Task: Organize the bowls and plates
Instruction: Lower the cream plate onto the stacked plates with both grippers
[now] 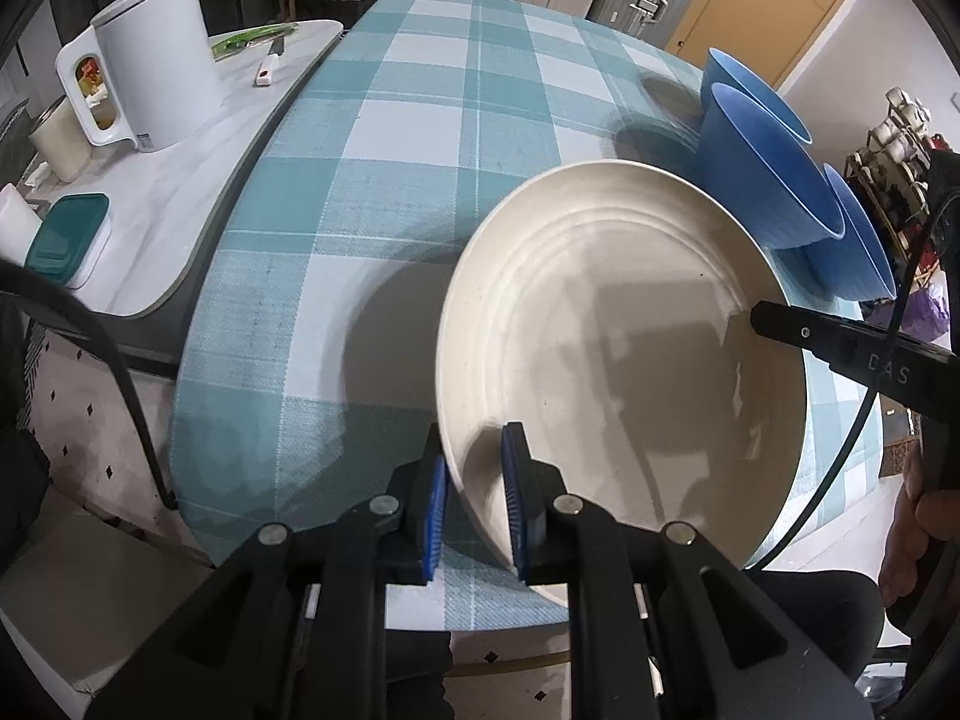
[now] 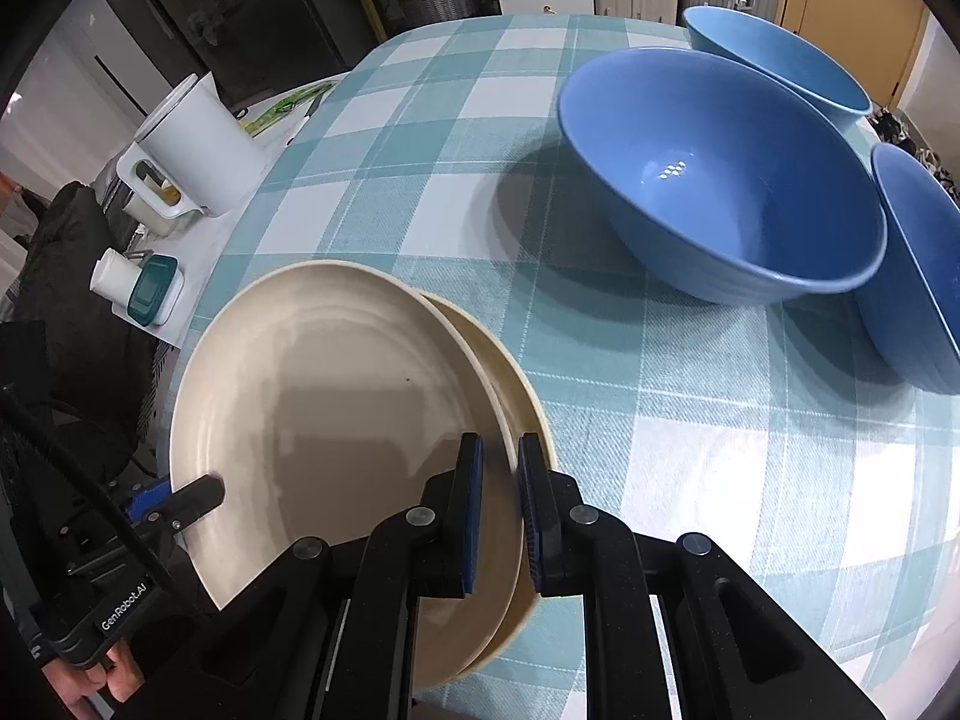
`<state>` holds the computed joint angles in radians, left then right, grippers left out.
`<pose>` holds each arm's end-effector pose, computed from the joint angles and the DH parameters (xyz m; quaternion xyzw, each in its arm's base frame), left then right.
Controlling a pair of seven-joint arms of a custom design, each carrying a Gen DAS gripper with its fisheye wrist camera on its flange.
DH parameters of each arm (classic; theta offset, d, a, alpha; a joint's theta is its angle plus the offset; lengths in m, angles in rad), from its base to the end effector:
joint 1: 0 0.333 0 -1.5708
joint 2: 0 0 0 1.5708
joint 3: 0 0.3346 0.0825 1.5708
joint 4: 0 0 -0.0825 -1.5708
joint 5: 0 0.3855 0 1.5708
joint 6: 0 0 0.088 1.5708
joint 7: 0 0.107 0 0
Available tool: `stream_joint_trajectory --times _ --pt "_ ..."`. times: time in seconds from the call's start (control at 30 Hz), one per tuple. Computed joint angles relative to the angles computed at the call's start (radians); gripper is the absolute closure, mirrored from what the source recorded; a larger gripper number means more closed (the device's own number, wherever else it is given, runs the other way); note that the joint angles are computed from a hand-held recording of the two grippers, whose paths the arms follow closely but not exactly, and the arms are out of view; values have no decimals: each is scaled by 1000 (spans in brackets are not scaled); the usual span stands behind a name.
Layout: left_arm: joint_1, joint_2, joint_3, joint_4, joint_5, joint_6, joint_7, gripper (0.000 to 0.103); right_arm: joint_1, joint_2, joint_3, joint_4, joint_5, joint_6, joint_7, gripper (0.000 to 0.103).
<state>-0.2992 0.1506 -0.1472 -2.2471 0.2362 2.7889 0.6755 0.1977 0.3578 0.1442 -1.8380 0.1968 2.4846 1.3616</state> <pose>0.5144 -0.2564 0.3586 -0.7734 0.6011 -0.1877 0.0729 0.6343 0.2157 0.3835 -0.8200 0.5459 -0.0232 0.1705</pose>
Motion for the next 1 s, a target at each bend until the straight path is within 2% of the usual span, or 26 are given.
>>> stream_joint_trajectory --times 0.13,0.3,0.67,0.83,1.0 --pt "-12 -1 4 9 38 -17 -25 88 -5 -10 1 -14 6 0 -7 91" --pt "-3 -8 -6 -4 14 -5 -5 88 -6 -20 1 -27 11 4 -19 91" --pt "-18 7 3 3 67 -21 -50 87 -8 -23 2 -55 16 32 -36 91" --pt "-20 2 16 -13 97 20 -93 87 2 -26 0 -78 -11 84 -37 91" --pt "-23 10 23 -7 127 28 -114 87 -10 -25 11 -89 12 118 -49 91"
